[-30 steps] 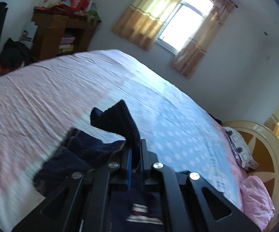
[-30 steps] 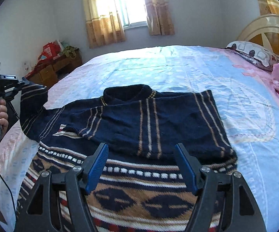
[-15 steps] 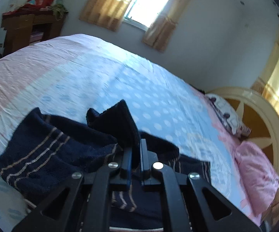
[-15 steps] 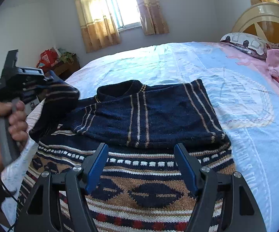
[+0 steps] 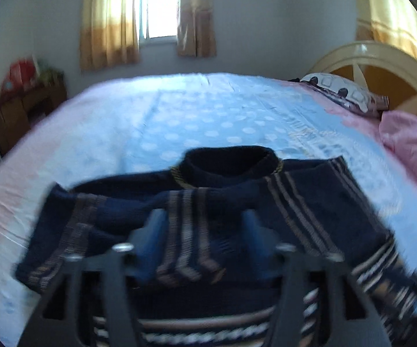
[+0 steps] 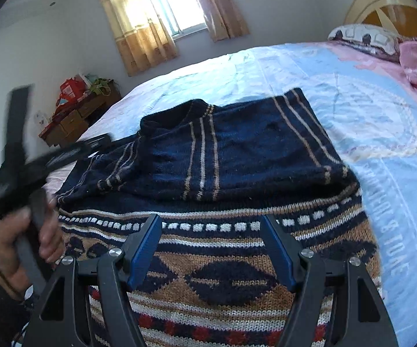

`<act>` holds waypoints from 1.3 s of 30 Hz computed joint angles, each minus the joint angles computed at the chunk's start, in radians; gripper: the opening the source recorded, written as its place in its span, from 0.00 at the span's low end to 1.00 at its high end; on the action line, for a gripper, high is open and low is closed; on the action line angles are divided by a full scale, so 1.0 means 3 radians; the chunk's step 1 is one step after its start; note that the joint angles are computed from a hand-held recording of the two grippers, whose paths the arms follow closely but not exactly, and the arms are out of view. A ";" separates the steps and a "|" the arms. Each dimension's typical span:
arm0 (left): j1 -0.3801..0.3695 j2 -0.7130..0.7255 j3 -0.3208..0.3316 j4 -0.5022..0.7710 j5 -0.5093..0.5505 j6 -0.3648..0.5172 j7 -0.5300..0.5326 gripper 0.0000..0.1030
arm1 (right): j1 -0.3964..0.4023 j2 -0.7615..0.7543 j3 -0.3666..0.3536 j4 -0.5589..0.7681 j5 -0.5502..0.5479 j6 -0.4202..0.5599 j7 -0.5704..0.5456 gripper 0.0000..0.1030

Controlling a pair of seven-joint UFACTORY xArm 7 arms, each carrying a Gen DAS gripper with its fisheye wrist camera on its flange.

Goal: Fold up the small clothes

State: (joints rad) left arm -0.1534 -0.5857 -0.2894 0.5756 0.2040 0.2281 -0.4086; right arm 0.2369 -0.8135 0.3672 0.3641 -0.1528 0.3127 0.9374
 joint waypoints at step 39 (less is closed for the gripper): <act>0.0124 -0.0675 0.1307 -0.0836 -0.1321 0.0183 0.1200 0.85 | 0.0342 0.2333 -0.0490 0.2064 -0.0666 0.0407 -0.0094 0.06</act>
State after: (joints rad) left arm -0.1161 -0.7883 0.1028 0.3247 -0.1924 0.2830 -0.0485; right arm 0.3396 -0.1136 0.2202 0.9832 -0.3526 0.4347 0.9093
